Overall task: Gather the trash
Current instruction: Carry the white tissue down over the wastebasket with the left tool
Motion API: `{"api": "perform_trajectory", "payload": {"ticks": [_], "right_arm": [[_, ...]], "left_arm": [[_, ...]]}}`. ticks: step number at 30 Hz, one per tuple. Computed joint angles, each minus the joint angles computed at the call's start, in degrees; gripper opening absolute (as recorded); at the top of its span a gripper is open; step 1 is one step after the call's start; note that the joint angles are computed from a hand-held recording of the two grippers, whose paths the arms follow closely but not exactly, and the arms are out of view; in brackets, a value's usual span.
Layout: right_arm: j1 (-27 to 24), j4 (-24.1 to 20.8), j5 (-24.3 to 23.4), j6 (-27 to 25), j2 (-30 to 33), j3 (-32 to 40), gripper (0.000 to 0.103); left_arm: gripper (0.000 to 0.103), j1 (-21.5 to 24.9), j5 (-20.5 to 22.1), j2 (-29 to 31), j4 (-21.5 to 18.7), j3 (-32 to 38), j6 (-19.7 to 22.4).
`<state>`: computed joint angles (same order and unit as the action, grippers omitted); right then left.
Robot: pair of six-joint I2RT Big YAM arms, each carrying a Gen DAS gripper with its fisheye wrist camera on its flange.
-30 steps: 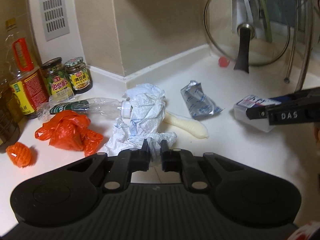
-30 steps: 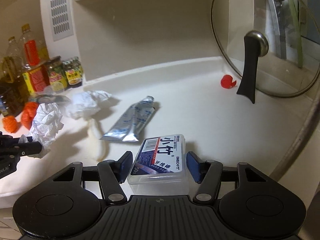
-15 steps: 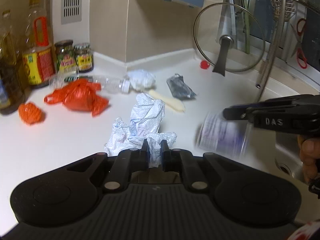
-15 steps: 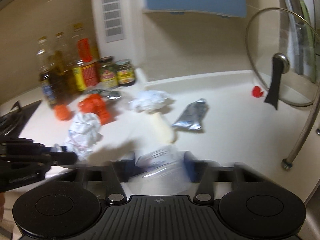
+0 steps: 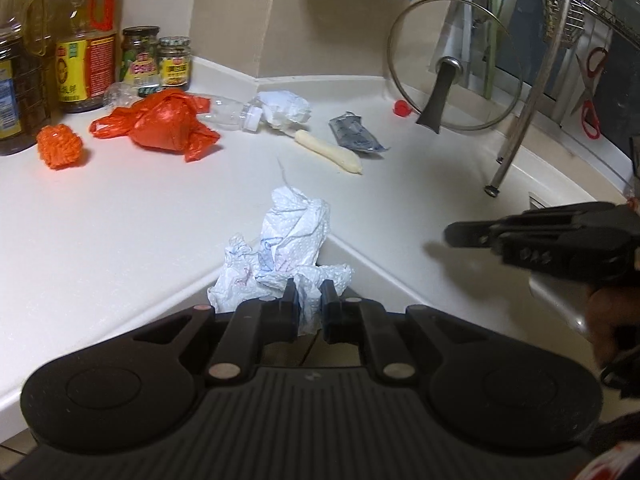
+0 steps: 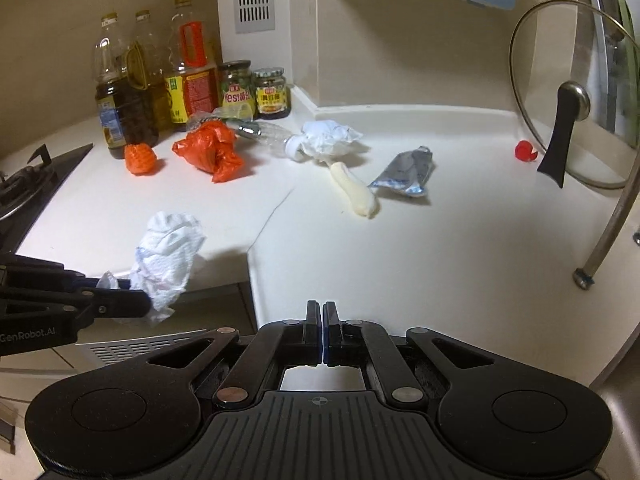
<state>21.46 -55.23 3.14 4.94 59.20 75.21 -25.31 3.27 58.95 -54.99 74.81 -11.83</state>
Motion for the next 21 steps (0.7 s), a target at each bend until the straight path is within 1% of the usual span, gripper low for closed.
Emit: {"api": "perform_trajectory", "payload": {"ticks": [5, 9, 12, 15, 21], "right_arm": [[-2.5, 0.6, -4.4, -3.4, 1.5, 1.0, 0.001], [-3.0, 2.0, -8.0, -5.4, 4.4, 2.3, 0.001], [-2.5, 3.1, -9.9, -5.5, 5.9, 3.3, 0.001], [-2.0, 3.2, -11.9, -5.2, 6.7, 3.9, 0.001], [-0.4, 3.0, -13.8, -4.6, 6.1, 2.9, 0.001]], "left_arm": [[0.009, 0.7, -2.0, -1.1, 0.4, -1.8, -2.8], [0.009, 1.6, -3.0, -1.3, 0.0, -1.7, -3.0], [0.009, 1.9, -2.7, -1.1, -1.4, -1.5, -3.3], [0.009, 1.8, -2.2, -0.9, -3.0, -1.4, -3.9], [0.009, 1.8, -0.4, -1.0, -5.8, -1.8, -3.9]]}}
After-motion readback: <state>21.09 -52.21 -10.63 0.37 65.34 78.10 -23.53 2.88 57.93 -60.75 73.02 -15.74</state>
